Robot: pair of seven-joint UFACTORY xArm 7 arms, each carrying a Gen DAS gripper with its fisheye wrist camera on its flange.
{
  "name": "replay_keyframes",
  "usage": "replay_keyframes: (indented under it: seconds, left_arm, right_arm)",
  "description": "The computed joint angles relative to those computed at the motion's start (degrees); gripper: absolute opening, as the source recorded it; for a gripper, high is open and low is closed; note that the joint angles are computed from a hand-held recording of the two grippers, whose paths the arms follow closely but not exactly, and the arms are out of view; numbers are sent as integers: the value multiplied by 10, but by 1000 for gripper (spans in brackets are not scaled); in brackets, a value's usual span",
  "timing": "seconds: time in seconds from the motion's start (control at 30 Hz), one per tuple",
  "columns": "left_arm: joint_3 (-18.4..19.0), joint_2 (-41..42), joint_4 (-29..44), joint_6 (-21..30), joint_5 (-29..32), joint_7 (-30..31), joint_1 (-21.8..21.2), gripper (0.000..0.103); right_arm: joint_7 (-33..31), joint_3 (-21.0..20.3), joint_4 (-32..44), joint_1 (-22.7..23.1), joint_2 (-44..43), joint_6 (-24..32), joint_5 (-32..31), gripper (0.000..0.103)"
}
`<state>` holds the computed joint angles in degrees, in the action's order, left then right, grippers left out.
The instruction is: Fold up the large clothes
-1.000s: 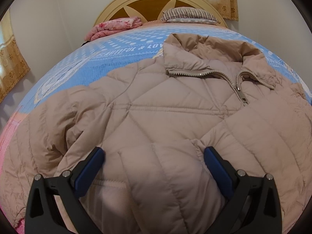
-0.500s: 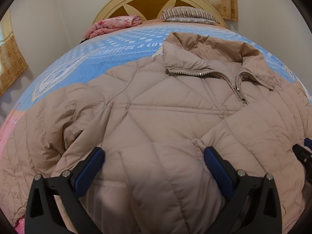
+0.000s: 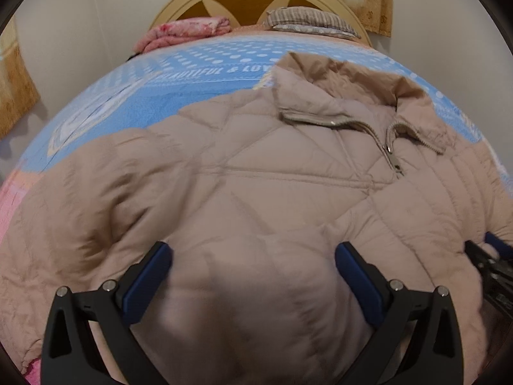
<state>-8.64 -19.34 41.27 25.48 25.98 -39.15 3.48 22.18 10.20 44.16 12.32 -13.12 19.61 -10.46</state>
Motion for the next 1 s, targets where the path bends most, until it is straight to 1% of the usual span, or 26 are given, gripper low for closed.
replay_keyframes:
  seconds: [0.03, 0.1, 0.13, 0.2, 0.23, 0.3, 0.33, 0.37, 0.43, 0.47, 0.5, 0.53, 0.57, 0.6, 0.63, 0.67, 0.7, 0.73, 0.8, 0.87, 0.9, 0.93, 0.97, 1.0]
  left_arm:
    - [3, -17, -8, 6, 2, -1, 4, 103]
    - [11, -92, -48, 21, 21, 1, 30, 103]
    - [10, -121, -63, 26, 34, 3, 48, 103]
    - [20, -205, -108, 49, 71, 28, 98, 103]
    - [23, -231, -124, 52, 80, 38, 118, 103]
    - [51, -304, -166, 67, 98, 78, 164, 103]
    - [75, -349, -192, 73, 113, 104, 198, 103]
    - [95, -375, -206, 75, 117, 125, 219, 103]
    - [150, -427, -232, 80, 115, 173, 260, 103]
    - [194, -448, -242, 86, 103, 203, 273, 103]
    - [243, -462, -246, 99, 82, 236, 279, 103]
    - [272, -462, -245, 109, 64, 254, 285, 102]
    - [292, -465, -246, 116, 47, 266, 291, 99]
    - [325, -472, -250, 117, 24, 282, 291, 95]
    - [347, -476, -254, 111, 3, 293, 286, 94]
    - [350, -473, -258, 100, -8, 295, 289, 93]
    - [342, -464, -263, 85, -13, 286, 299, 90]
    - [340, -458, -266, 71, -29, 282, 294, 88]
    - [349, -448, -268, 55, -60, 297, 268, 88]
    - [328, -407, -266, 27, -71, 293, 261, 87]
    - [324, -388, -263, 24, -79, 298, 257, 74]
    - [310, -376, -257, 32, -85, 294, 261, 56]
    - [306, -357, -249, 39, -95, 296, 262, 46]
    - [322, -357, -246, 41, -115, 309, 252, 32]
  right_arm:
    - [-1, -1, -1, 1, 0, -3, 2, 71]
    - [-6, -4, -3, 3, 0, -7, 8, 71]
    - [-5, -3, -4, 2, -1, -9, 6, 71]
    - [-1, 0, -4, -1, -1, -9, 0, 71]
    - [0, 0, -4, -2, -1, -9, -1, 71]
    - [3, 2, -5, -3, -3, -9, -5, 71]
    - [6, 4, -8, -4, -6, -10, -8, 72]
    - [7, 4, -9, -4, -7, -11, -9, 72]
    - [5, 2, -10, -4, -8, -14, -7, 72]
    - [7, 3, -11, -5, -9, -15, -8, 72]
    - [9, 5, -11, -6, -9, -14, -11, 72]
    - [11, 6, -11, -7, -9, -14, -14, 72]
    - [14, 8, -10, -9, -9, -13, -18, 72]
    - [17, 9, -10, -11, -10, -13, -22, 72]
    - [20, 11, -10, -11, -10, -12, -25, 72]
    - [22, 11, -10, -12, -10, -12, -27, 72]
    - [24, 12, -10, -12, -11, -12, -29, 72]
    - [24, 12, -11, -12, -11, -13, -30, 72]
    - [25, 10, -14, -11, -14, -15, -29, 72]
    - [28, 11, -19, -12, -18, -18, -29, 73]
    - [29, 11, -20, -12, -19, -19, -29, 73]
    - [29, 11, -21, -11, -21, -20, -28, 73]
    - [29, 10, -23, -11, -22, -21, -26, 73]
    - [28, 9, -25, -10, -24, -23, -23, 73]
